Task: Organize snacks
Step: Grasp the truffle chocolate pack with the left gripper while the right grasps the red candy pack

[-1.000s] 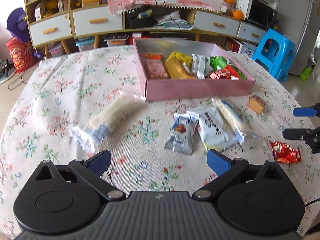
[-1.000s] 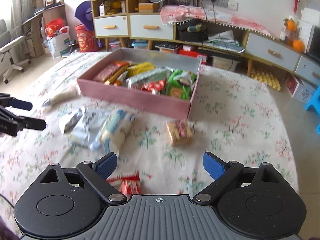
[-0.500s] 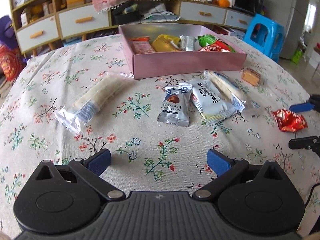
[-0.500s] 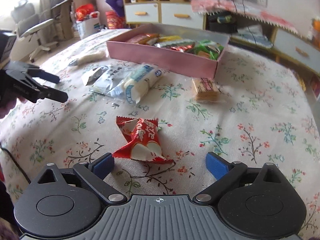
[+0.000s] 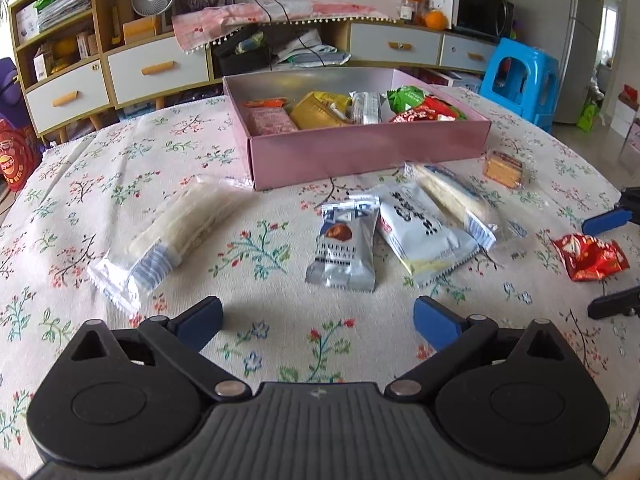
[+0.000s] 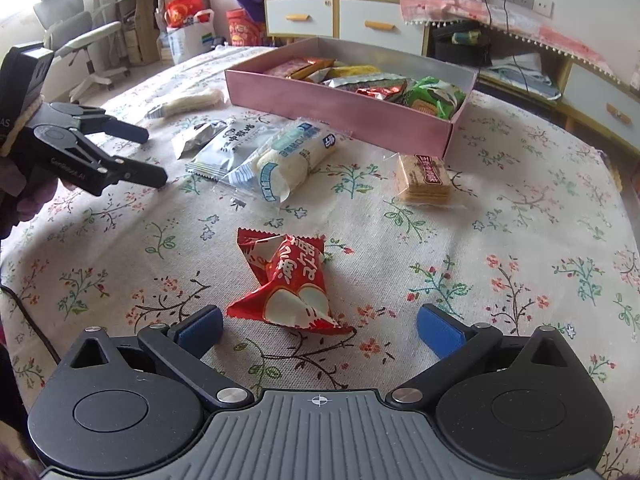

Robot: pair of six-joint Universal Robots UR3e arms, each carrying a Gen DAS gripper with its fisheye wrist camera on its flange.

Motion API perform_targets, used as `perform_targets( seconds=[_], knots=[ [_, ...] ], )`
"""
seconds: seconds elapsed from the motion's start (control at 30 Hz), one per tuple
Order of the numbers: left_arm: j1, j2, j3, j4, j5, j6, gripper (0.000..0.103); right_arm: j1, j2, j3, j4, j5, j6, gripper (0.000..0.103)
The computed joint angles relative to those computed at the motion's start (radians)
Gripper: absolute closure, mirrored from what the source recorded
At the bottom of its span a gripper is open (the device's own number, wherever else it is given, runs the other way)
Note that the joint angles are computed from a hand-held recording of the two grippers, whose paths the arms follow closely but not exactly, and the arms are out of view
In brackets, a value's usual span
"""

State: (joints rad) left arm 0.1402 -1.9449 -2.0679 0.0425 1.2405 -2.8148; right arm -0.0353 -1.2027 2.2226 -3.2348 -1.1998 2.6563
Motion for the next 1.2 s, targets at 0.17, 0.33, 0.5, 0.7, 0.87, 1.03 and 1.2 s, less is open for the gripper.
perform_targets(
  seconds=[0.17,0.33,0.5,0.7,0.87,1.03,1.2],
  knots=[
    [-0.017,-0.021,0.048,-0.012,0.011,-0.018,0.027,0.008,-0.003,-0.018,0.028,-0.01,-0.001,0.0],
    [-0.04,-0.04,0.106,-0.051,0.029,-0.039,0.045,0.02,-0.006,-0.04,0.056,-0.018,0.0,0.002],
    [-0.062,-0.054,0.154,-0.093,0.046,-0.055,0.057,0.025,-0.02,-0.05,0.088,-0.004,-0.009,0.012],
    [-0.07,-0.056,0.189,-0.142,0.053,-0.075,0.068,0.023,-0.039,-0.063,0.131,0.012,-0.016,0.032],
    [-0.079,-0.052,0.201,-0.161,0.069,-0.079,0.073,0.023,-0.049,-0.072,0.149,0.012,-0.008,0.055],
    [-0.084,-0.043,0.22,-0.205,0.083,-0.091,0.075,0.025,-0.052,-0.085,0.168,0.009,0.001,0.068],
    [-0.083,-0.033,0.234,-0.245,0.09,-0.101,0.077,0.03,-0.052,-0.106,0.197,0.002,0.022,0.068]
  ],
)
